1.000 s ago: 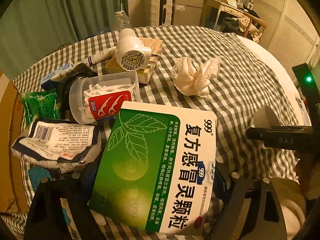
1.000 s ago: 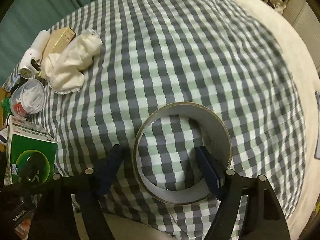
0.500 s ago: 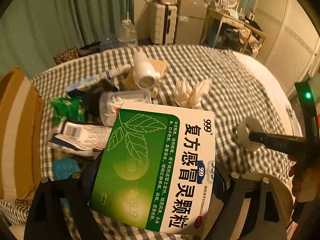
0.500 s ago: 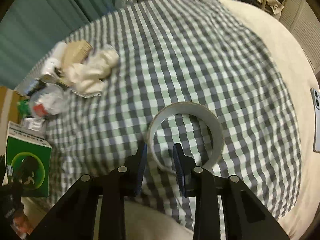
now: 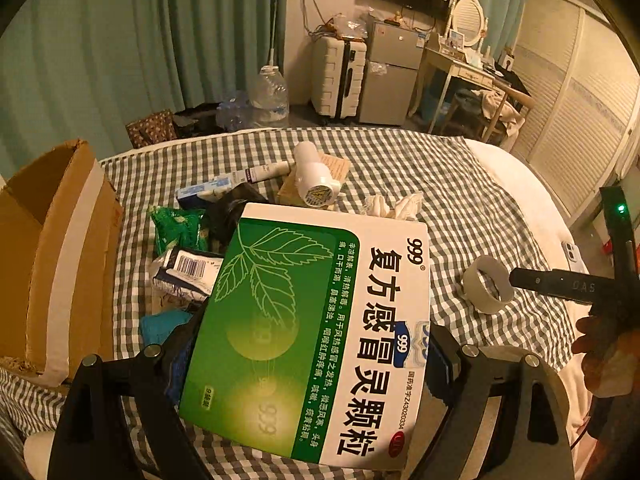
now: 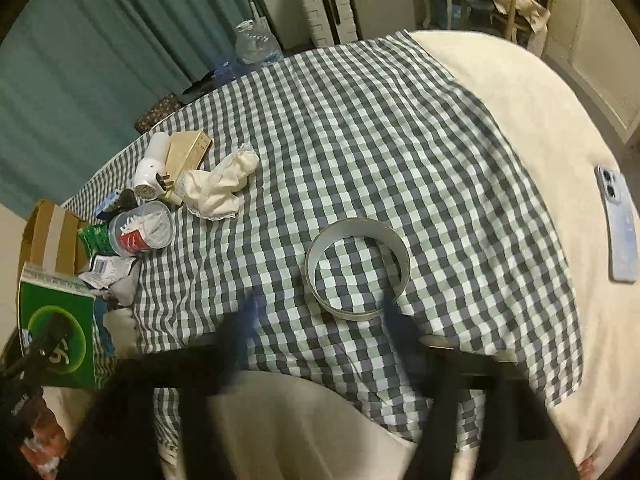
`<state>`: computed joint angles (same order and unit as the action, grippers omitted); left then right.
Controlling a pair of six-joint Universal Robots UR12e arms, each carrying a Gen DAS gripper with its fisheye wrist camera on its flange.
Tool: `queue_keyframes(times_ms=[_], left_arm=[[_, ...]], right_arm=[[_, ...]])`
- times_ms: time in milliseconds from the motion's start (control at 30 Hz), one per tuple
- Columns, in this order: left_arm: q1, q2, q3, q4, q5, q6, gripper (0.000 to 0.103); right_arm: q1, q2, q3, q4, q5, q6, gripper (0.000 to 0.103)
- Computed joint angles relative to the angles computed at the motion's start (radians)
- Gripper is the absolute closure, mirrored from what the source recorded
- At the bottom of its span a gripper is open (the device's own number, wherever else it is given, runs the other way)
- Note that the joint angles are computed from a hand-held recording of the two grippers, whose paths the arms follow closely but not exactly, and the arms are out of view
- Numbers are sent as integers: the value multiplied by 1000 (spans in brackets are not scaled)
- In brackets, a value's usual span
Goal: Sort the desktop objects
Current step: 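Grasp the green-and-white medicine box with the left gripper while the right gripper grasps the tape roll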
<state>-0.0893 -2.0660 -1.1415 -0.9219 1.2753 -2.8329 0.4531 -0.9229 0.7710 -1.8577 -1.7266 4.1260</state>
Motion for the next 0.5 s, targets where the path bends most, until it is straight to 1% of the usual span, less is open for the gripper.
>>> queue_keyframes(times_ms=[33, 100, 200, 233, 333, 367, 400, 500], left_arm=[[0, -3, 4, -8, 0, -3, 13], [-1, -11, 12, -21, 3, -8, 13], [-7, -24, 21, -28, 15, -7, 13], [-8, -26, 21, -30, 19, -6, 13], [-14, -39, 33, -51, 38, -5, 13], [-16, -45, 39, -65, 42, -6, 13], [-17, -48, 41, -72, 43, -3, 13], [-22, -51, 42, -77, 49, 8, 13]], right_arm=[[-5, -6, 15, -10, 18, 14, 20], [-19, -1, 15, 5, 59, 21, 20], [-34, 28, -24, 78, 78, 3, 20], [-41, 39, -36, 96, 97, -6, 20], [-58, 61, -44, 88, 152, -31, 20], [-60, 68, -53, 99, 155, -33, 20], [-63, 89, -86, 143, 157, -40, 20], [-63, 126, -144, 216, 146, -59, 20]])
